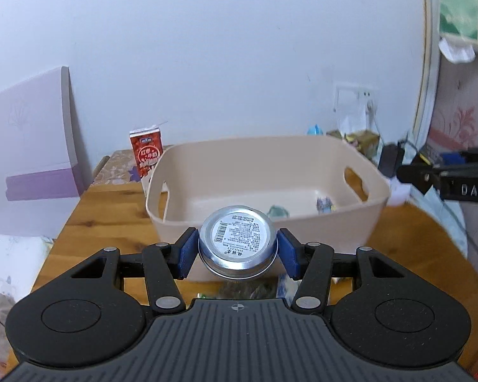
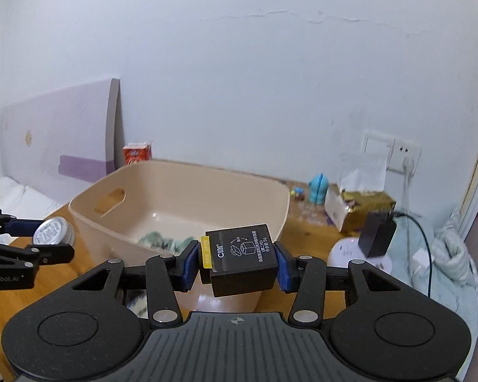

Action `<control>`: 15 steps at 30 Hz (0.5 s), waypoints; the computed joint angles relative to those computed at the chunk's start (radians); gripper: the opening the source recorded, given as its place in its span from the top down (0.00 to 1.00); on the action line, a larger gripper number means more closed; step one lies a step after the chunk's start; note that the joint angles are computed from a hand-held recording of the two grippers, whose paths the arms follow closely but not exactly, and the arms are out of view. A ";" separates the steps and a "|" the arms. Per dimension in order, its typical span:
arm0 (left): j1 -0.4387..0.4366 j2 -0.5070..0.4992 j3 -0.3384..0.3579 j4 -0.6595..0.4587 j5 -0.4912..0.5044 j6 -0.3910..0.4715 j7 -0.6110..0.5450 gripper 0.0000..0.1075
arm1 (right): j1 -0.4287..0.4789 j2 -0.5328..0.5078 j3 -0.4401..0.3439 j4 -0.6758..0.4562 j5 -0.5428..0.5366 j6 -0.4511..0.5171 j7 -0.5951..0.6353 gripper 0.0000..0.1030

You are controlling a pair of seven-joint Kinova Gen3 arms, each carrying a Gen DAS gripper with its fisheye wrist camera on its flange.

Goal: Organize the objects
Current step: 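Carry the tin and black box over the basket and open both grippers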

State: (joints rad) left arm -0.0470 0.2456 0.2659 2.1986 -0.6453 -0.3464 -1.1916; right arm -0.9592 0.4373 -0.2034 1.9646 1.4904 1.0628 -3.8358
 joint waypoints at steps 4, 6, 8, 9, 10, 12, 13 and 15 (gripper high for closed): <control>0.013 0.015 0.002 -0.067 -0.004 0.038 0.004 0.49 | 0.016 -0.001 0.012 -0.023 0.011 0.001 0.029 0.57; -0.008 0.032 0.040 -0.104 -0.008 0.071 0.009 0.49 | 0.025 0.007 0.020 -0.039 0.018 0.002 0.036 0.57; -0.036 0.053 0.087 -0.146 -0.031 0.108 0.026 0.49 | 0.027 0.019 0.026 -0.058 0.021 0.010 0.049 0.57; -0.022 0.064 0.083 -0.167 -0.019 0.124 0.012 0.49 | 0.031 0.026 0.031 -0.070 0.023 0.009 0.060 0.57; 0.003 0.073 0.070 -0.185 0.010 0.139 -0.014 0.49 | 0.034 0.031 0.034 -0.078 0.023 0.006 0.065 0.57; 0.025 0.100 0.071 -0.226 0.045 0.175 -0.048 0.49 | 0.048 0.040 0.041 -0.096 0.021 -0.014 0.083 0.57; 0.035 0.115 0.072 -0.247 0.060 0.191 -0.064 0.49 | 0.056 0.043 0.045 -0.105 0.018 -0.028 0.094 0.57; 0.062 0.142 0.064 -0.287 0.090 0.228 -0.095 0.49 | 0.073 0.051 0.053 -0.126 0.010 -0.062 0.118 0.57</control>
